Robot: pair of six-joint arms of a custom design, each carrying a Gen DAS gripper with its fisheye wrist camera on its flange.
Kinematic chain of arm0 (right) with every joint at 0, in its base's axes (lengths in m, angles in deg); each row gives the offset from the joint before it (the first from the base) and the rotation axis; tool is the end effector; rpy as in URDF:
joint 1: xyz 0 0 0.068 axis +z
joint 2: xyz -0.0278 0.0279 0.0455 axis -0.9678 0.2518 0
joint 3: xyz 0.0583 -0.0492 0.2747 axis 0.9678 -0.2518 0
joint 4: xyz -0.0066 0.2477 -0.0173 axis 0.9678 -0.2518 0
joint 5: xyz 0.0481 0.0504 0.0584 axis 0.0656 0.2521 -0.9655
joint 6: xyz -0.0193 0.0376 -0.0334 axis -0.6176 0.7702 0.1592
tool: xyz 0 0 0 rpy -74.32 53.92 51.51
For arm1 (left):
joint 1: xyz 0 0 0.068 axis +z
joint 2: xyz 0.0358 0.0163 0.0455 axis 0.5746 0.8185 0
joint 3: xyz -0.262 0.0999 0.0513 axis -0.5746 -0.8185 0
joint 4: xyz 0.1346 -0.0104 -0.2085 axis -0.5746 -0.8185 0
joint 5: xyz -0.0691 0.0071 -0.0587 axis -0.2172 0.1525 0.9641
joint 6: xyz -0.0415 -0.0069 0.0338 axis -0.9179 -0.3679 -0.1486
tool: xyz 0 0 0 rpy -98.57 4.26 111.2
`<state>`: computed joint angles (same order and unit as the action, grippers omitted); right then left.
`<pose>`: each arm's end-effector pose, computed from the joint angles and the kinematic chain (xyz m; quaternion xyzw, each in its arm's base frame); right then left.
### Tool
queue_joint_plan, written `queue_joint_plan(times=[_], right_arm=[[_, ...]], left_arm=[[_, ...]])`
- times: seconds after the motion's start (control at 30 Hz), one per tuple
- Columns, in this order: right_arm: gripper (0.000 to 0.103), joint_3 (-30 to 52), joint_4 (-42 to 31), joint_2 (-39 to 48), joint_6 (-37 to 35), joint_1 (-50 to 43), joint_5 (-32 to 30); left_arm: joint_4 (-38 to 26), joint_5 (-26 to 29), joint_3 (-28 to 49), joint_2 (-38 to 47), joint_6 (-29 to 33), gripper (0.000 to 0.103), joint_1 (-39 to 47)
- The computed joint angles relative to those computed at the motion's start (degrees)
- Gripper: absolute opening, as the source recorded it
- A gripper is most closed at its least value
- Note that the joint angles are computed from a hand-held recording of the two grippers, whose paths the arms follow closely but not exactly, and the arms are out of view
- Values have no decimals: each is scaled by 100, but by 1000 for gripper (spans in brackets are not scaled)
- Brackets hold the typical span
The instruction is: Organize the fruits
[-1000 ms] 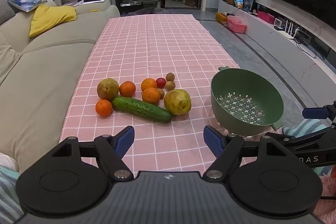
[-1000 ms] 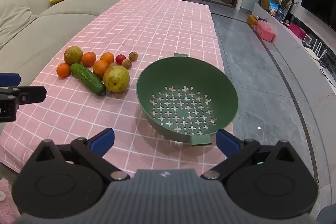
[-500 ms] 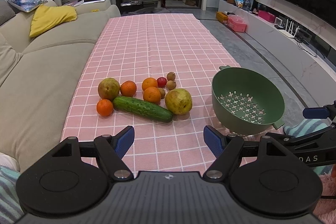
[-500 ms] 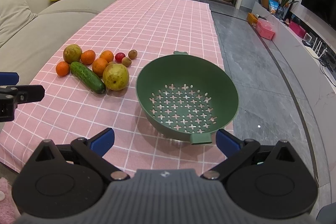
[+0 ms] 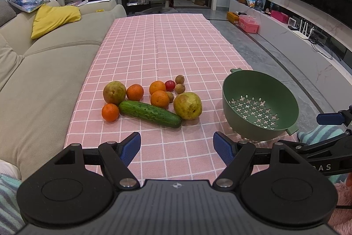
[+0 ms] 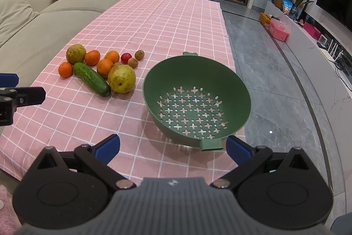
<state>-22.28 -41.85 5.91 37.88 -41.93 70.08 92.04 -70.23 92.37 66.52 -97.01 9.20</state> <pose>0.2388 0.1450 0.1742 -0.1064 0.9373 -0.0122 0.3317 0.2095 -0.0917 0.1672 0.0373 0.9227 -0.0213 0.3831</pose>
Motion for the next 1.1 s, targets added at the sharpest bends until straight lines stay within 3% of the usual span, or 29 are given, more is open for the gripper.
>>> queue_joint_plan(times=[1.1], right_arm=[[99, 108, -155, 77, 50, -26, -33]], left_arm=[[-23, -3, 13, -2, -8, 88, -3]])
